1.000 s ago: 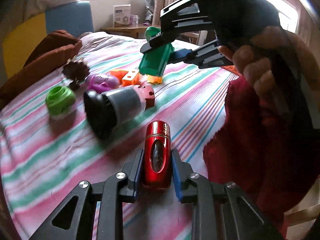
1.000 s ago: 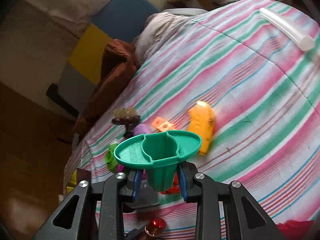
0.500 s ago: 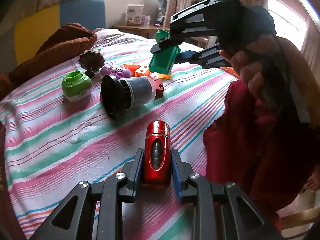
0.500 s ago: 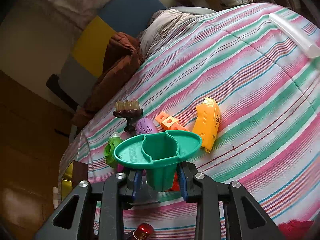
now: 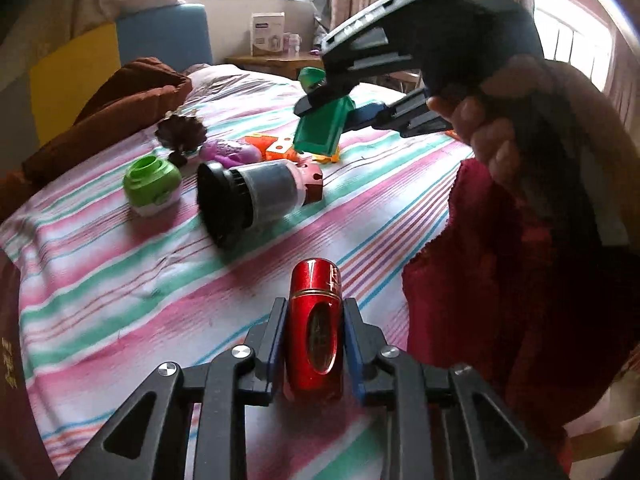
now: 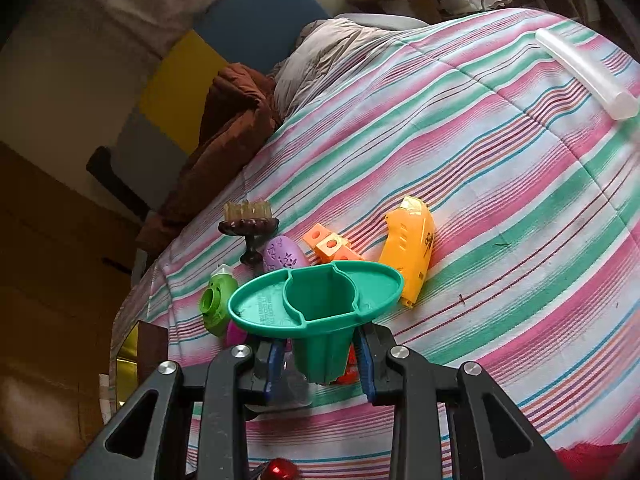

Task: Organize rigid objects
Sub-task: 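Carry the red cylinder into the gold tray and open the left tool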

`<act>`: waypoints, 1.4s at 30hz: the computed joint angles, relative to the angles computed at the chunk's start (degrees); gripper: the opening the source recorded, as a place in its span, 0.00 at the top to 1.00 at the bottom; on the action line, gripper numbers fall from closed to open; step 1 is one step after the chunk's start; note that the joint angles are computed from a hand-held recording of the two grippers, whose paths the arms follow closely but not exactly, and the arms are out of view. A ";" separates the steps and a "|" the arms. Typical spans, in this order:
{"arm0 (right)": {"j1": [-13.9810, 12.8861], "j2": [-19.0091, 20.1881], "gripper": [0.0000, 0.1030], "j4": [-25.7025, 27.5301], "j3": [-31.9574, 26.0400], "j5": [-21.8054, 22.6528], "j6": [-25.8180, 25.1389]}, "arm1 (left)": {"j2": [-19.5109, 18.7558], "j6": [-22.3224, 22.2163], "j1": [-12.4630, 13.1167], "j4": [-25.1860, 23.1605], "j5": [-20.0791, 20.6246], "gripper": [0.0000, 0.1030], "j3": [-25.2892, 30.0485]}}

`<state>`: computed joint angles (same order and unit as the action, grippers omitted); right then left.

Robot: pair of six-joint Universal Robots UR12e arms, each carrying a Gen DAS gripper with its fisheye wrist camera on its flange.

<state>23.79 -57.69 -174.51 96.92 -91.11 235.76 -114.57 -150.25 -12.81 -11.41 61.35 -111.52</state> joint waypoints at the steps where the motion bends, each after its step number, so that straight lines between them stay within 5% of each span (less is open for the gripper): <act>1: 0.04 -0.02 0.70 0.08 -0.03 -0.09 -0.17 | 0.21 -0.71 0.36 0.54 -0.51 0.75 -0.36; 10: 0.44 0.18 0.70 1.33 -0.84 -0.34 -2.05 | 3.80 -7.41 5.17 8.17 -7.05 0.75 -5.14; 16: 1.03 0.40 0.70 1.64 -1.59 -0.96 -4.87 | 6.01 -10.69 7.96 11.79 -7.52 0.75 -7.01; 29: 2.09 0.75 0.70 -1.12 -2.42 -2.94 -9.21 | 6.88 -21.81 14.79 16.86 -0.06 0.75 -7.82; 37: 2.54 0.89 0.70 -6.94 -1.95 -3.52 -11.42 | 5.52 -25.28 18.05 12.76 7.57 0.75 -6.16; 42: 3.08 1.19 0.70 -7.78 -2.73 -3.60 -14.73 | 4.54 -24.98 19.22 6.25 10.77 0.75 -4.55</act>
